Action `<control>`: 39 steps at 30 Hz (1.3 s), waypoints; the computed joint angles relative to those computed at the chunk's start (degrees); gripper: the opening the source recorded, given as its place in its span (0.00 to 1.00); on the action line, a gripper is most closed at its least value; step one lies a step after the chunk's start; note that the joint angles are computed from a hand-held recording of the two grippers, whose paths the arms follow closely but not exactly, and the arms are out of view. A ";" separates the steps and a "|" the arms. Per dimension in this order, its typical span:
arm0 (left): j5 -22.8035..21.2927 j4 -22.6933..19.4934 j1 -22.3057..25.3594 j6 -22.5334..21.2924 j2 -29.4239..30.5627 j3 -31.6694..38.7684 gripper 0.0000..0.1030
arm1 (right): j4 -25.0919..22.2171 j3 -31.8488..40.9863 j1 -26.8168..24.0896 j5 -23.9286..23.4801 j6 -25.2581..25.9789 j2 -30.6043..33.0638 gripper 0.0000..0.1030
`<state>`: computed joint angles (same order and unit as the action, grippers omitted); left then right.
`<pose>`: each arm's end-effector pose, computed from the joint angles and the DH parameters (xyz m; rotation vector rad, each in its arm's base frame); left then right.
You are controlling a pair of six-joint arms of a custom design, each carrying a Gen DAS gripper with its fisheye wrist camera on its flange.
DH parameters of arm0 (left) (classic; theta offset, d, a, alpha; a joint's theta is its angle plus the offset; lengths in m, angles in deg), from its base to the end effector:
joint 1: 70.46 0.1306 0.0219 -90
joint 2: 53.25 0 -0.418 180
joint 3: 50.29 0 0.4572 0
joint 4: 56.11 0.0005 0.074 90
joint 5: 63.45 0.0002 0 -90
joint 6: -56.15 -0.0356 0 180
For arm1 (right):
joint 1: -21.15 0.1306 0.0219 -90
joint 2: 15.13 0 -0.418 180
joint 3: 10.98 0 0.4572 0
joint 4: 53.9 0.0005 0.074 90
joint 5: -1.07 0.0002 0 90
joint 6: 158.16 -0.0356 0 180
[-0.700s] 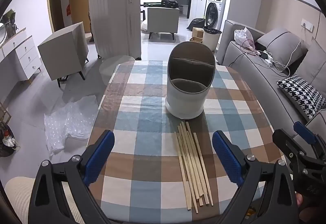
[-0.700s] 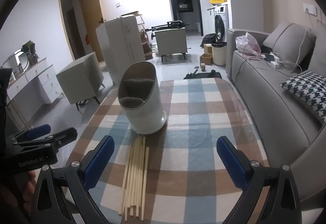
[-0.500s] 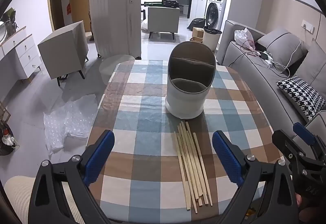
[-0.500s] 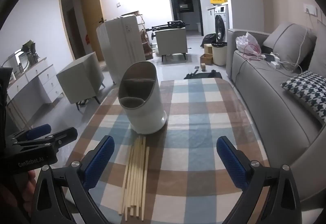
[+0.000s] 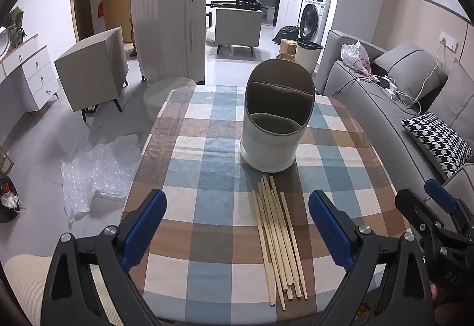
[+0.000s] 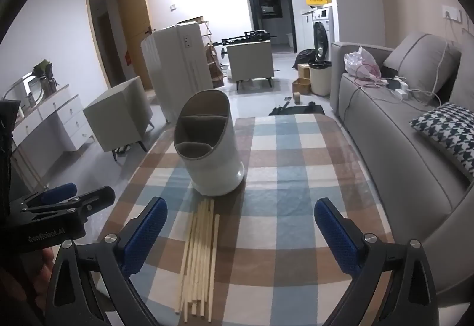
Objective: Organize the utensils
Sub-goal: 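Move both tools toward the pile of wooden chopsticks, then close the right tool on one wooden chopstick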
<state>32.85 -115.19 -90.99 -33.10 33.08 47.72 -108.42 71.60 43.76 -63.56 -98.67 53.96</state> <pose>0.4824 -0.1854 0.5596 0.4655 2.3684 -0.3042 0.3728 0.1382 0.5579 0.3755 2.1736 0.0050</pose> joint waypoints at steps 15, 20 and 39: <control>2.15 -7.94 4.44 3.46 7.89 6.21 0.91 | -11.76 7.93 -6.24 -17.89 3.20 14.54 0.57; 2.48 -11.20 5.72 5.00 10.48 8.34 0.91 | -14.83 9.90 -7.30 -21.02 5.17 20.06 0.47; 6.59 -16.95 8.38 6.47 14.15 11.77 0.91 | -22.11 17.89 -6.59 -20.92 10.48 30.10 0.26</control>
<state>39.44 -132.14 -82.62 -26.63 47.23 59.49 -130.53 89.49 37.18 -84.48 -88.19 84.06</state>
